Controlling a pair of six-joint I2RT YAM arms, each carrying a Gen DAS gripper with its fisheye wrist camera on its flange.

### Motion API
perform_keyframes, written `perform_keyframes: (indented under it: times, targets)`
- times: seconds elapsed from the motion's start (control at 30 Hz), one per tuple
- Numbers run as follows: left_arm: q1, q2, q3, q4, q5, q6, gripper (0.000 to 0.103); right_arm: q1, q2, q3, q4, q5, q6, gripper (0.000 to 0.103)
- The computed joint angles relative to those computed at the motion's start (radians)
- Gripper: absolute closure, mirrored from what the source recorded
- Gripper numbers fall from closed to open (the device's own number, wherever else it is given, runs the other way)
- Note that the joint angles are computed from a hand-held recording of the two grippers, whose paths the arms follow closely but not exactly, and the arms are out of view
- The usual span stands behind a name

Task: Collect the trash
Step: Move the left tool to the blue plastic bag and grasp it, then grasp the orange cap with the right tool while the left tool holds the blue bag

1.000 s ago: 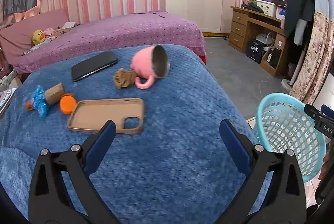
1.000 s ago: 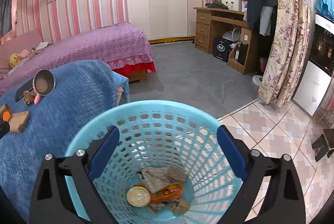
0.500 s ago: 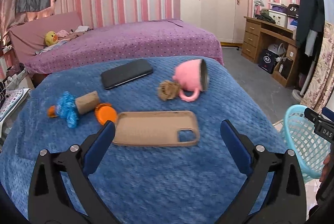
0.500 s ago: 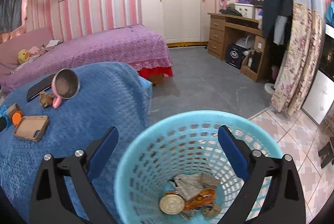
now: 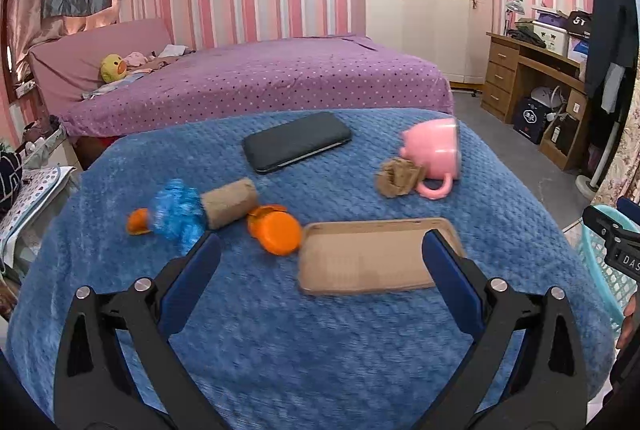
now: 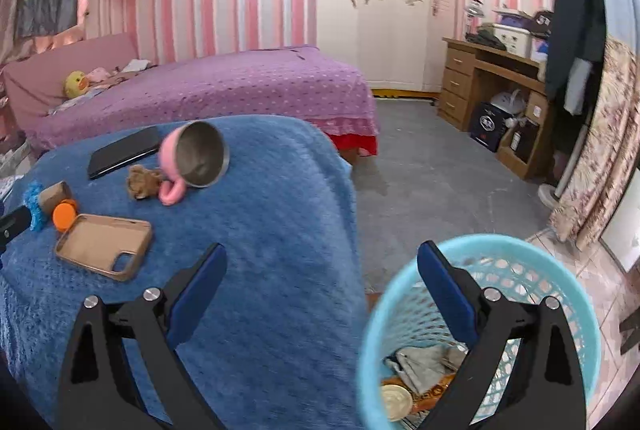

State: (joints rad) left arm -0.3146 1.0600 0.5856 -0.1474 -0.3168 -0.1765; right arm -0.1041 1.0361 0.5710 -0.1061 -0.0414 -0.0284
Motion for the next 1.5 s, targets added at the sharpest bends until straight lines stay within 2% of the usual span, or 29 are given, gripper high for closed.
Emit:
perform_keyframes:
  times: [0.1,0.23,0.3,0.43,0.7,0.9,1.1,1.13,1.2,1.27,1.37,1.5]
  targets:
    - [0.104,-0.003,0.005,-0.001,0.076,0.029,0.006,0.092,0.027,0.037,-0.007,0.040,0.027,0.009]
    - [0.215,0.009,0.008,0.030,0.085,0.080,0.006,0.208,0.090,0.107,-0.006,0.106,0.040,0.009]
    - [0.297,0.025,0.019,0.033,0.151,0.095,0.006,0.257,0.128,0.147,0.000,0.136,0.044,0.009]
    - [0.406,0.090,0.053,0.048,0.219,0.109,0.006,0.327,0.212,0.219,0.020,0.165,0.061,0.009]
    - [0.586,0.245,0.086,0.089,0.313,0.154,0.006,0.379,0.333,0.218,0.104,0.188,0.075,0.009]
    - [0.631,0.328,0.112,0.104,0.342,0.168,0.007,0.363,0.393,0.215,0.124,0.179,0.076,0.009]
    - [0.591,0.372,0.134,0.152,0.371,0.156,0.018,0.334,0.416,0.226,0.123,0.135,0.104,0.009]
    - [0.580,0.390,0.146,0.161,0.376,0.151,0.022,0.335,0.418,0.227,0.122,0.133,0.104,0.009]
    - [0.563,0.419,0.161,0.160,0.374,0.156,0.035,0.345,0.429,0.232,0.125,0.134,0.100,0.009]
    - [0.557,0.460,0.193,0.130,0.383,0.167,0.059,0.356,0.438,0.234,0.129,0.142,0.096,0.009]
    - [0.572,0.448,0.184,0.132,0.420,0.164,0.076,0.369,0.442,0.233,0.134,0.149,0.097,0.009]
    - [0.595,0.372,0.151,0.096,0.404,0.175,0.078,0.406,0.438,0.235,0.137,0.151,0.112,0.009]
